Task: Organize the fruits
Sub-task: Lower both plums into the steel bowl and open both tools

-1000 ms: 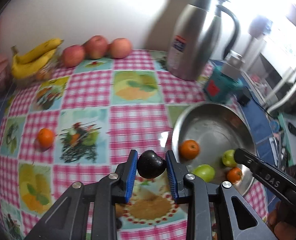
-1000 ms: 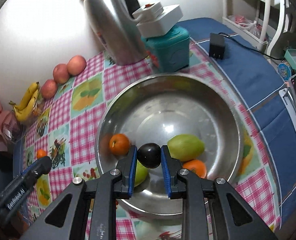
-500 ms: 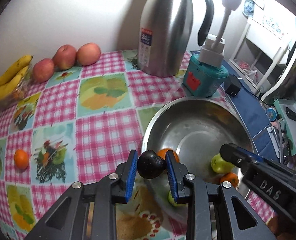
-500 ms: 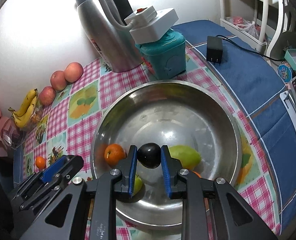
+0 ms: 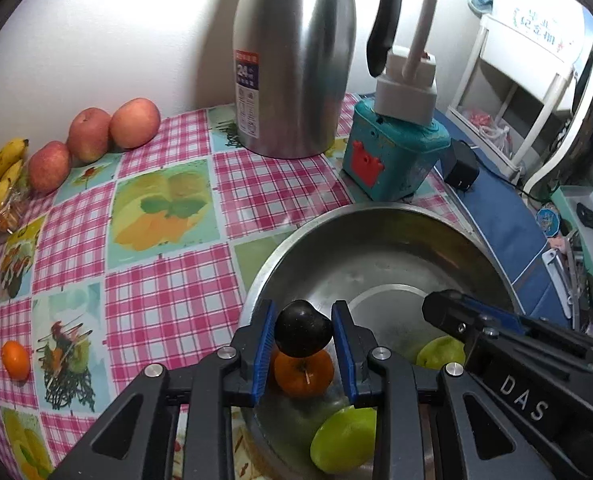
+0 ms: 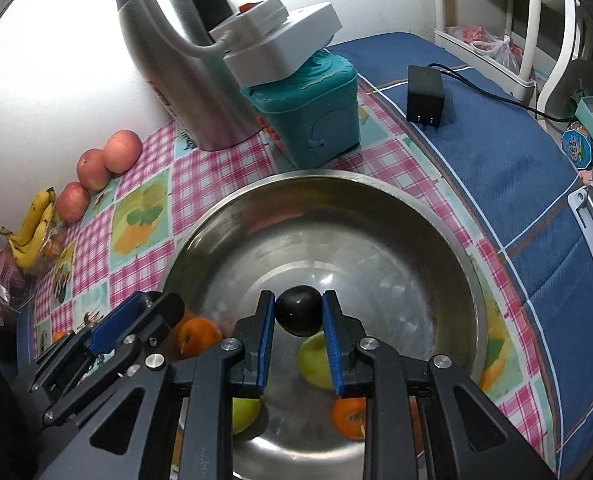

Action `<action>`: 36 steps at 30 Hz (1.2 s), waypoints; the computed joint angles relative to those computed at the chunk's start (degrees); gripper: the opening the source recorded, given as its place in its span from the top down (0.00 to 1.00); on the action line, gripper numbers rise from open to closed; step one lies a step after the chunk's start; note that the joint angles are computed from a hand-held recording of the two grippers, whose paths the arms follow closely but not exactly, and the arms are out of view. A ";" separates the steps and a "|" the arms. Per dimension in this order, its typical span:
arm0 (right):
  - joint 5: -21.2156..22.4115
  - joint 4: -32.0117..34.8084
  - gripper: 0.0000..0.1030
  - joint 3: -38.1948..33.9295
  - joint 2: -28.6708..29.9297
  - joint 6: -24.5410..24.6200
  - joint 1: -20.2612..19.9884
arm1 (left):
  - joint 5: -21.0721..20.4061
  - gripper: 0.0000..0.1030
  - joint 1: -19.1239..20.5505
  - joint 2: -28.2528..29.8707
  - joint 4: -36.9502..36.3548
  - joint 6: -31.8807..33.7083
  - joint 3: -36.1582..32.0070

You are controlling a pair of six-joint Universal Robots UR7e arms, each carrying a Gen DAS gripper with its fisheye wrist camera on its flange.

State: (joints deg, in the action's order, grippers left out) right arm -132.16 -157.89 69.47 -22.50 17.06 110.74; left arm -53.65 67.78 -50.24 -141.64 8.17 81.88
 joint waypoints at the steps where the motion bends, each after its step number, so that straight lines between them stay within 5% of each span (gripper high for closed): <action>1: -0.03 0.11 0.76 -0.26 0.10 -0.13 -0.12 | -0.04 0.70 0.09 0.27 -0.08 0.07 -0.19; 19: -0.82 1.76 0.75 -2.31 1.13 -0.27 -0.71 | -0.93 0.68 0.77 0.85 0.36 -0.79 -0.98; 36: -2.43 3.42 0.69 -1.73 0.30 0.18 0.50 | 1.76 0.44 0.67 -2.94 4.40 -7.23 -0.69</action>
State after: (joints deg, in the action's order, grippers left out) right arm -134.59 -154.47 67.74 -22.20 17.24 111.25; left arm -51.89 68.44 -53.18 -137.24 0.94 81.19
